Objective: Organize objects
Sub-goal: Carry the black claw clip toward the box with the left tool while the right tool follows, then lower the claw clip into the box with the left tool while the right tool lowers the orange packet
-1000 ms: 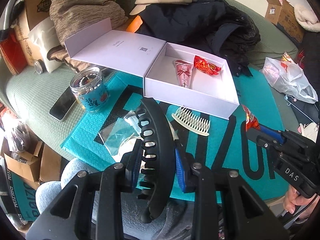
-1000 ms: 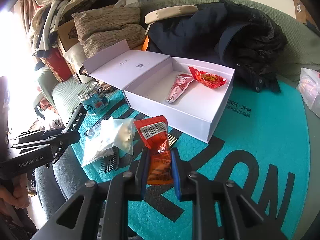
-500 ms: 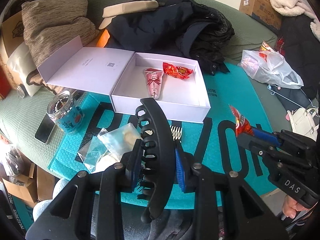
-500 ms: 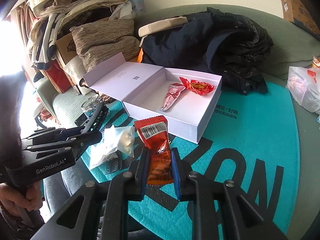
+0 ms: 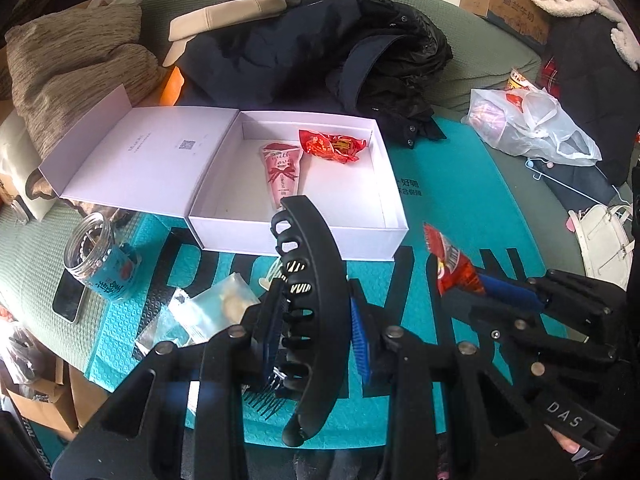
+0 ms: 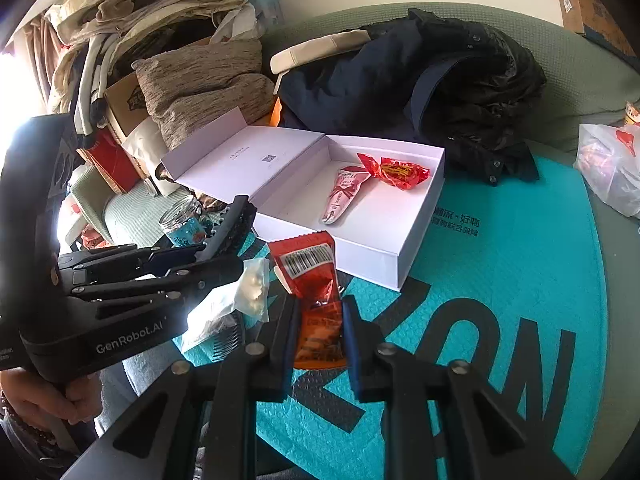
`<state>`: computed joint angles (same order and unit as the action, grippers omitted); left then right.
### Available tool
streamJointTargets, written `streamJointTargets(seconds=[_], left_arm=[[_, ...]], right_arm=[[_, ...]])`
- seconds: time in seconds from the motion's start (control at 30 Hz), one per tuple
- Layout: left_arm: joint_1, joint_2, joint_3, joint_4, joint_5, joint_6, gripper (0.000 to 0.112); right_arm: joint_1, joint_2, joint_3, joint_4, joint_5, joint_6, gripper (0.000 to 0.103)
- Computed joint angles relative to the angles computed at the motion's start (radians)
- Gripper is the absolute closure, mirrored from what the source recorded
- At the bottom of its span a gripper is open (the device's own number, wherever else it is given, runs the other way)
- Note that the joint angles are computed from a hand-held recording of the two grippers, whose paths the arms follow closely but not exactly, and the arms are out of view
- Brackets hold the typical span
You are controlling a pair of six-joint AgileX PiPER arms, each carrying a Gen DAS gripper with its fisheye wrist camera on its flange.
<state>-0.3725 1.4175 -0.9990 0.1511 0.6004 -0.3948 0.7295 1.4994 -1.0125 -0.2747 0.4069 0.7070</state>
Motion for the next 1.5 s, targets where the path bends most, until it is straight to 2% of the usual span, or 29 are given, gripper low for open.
streamJointTargets(seconds=[0.17,0.4,0.8,1.17,1.33,1.5], left_arm=[[0.053,0.082,-0.074,-0.084,0.001,0.108,0.084],[0.099,0.206,-0.208,-0.126,0.027,0.194,0.084],[0.153,0.423,-0.495,-0.187,0.098,0.294,0.084],[0.181,0.602,-0.762,-0.195,0.179,0.332,0.084],[0.209,0.705,-0.931,-0.243,0.256,0.372,0.084],[0.221,0.821,-1.113,-0.229,0.335,0.373,0.084]], right_arm=[[-0.056,0.071,-0.061,0.182,-0.006,-0.199,0.083],[-0.122,0.164,-0.161,0.338,-0.002,-0.406,0.083],[-0.219,0.326,-0.348,0.483,0.047,-0.623,0.083],[-0.286,0.472,-0.583,0.582,0.106,-0.788,0.083],[-0.31,0.542,-0.695,0.633,0.143,-0.858,0.083],[-0.318,0.611,-0.794,0.602,0.156,-0.837,0.083]])
